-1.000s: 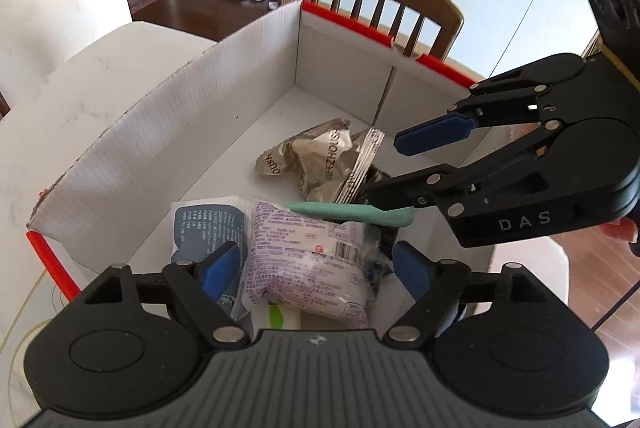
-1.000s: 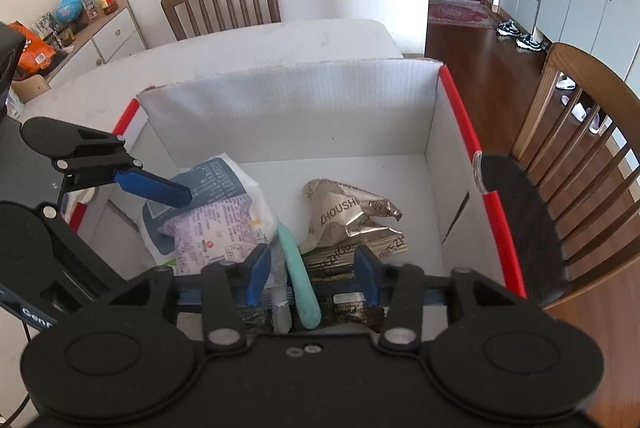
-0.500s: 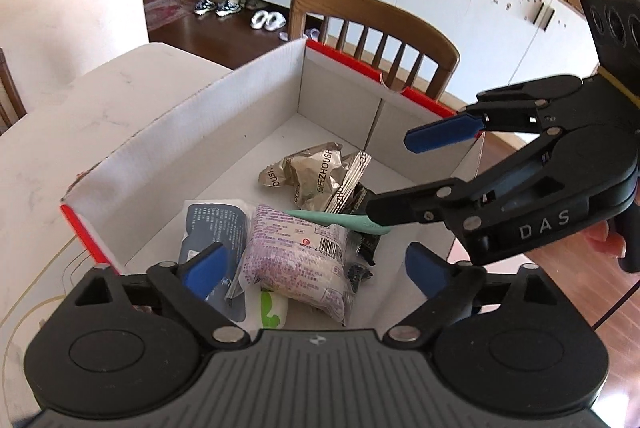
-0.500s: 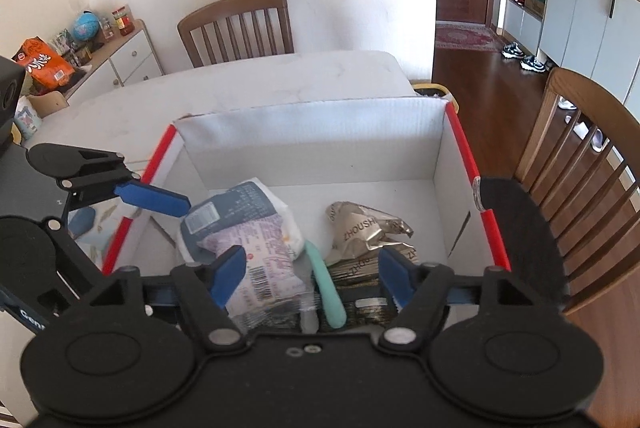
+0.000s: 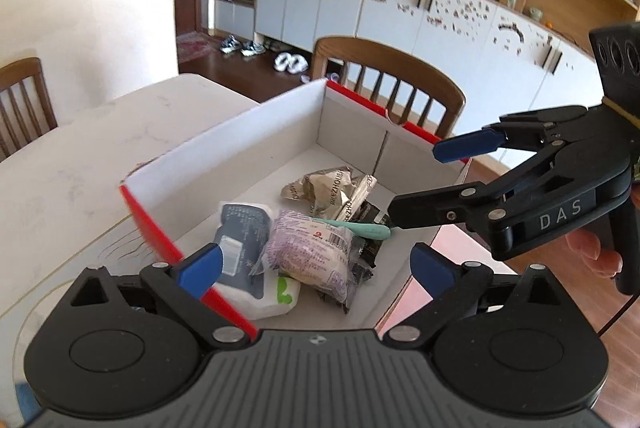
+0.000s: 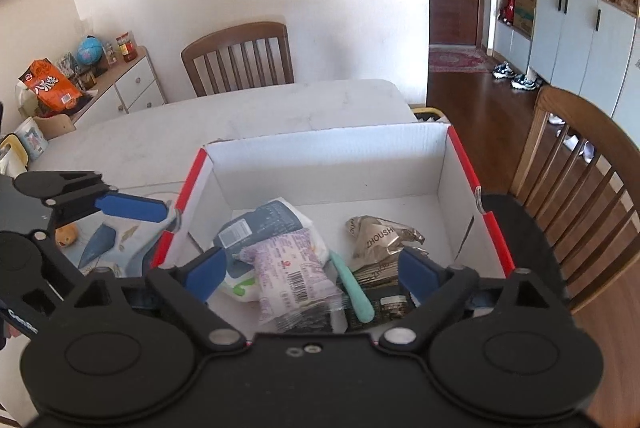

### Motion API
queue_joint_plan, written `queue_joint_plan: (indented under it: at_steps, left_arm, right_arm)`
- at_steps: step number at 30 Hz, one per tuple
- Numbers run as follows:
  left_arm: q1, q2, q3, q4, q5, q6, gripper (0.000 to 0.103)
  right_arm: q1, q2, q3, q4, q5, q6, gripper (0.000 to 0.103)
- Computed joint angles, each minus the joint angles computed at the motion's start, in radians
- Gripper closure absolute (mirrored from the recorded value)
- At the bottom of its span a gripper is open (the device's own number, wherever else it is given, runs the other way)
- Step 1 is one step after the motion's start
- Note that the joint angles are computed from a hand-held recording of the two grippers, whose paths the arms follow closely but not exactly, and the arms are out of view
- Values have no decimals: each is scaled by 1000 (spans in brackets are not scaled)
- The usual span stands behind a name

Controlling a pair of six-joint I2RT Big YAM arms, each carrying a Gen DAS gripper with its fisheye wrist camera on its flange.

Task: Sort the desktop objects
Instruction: 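Open the right tool releasing the toothbrush while the left tool releases the bread bag in the box, then move both tools back over the table toward the orange toy and packets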

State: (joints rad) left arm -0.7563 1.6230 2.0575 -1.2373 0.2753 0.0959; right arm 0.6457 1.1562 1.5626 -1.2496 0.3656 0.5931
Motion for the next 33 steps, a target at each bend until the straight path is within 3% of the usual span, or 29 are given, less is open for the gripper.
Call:
queue_joint_plan:
  at_steps: [4,11,33]
  left_arm:
    - [11,-81,-102,90,-33,-26,2]
    - [62,-156,-185,126,4,-46,0]
    - [356,-327,-391,135,149,24,0]
  right_arm:
    - [49,14,15,0,58,17,8]
    - [117,69,71,-13,113,58,7]
    - [253,336,323,-28,155,148,7]
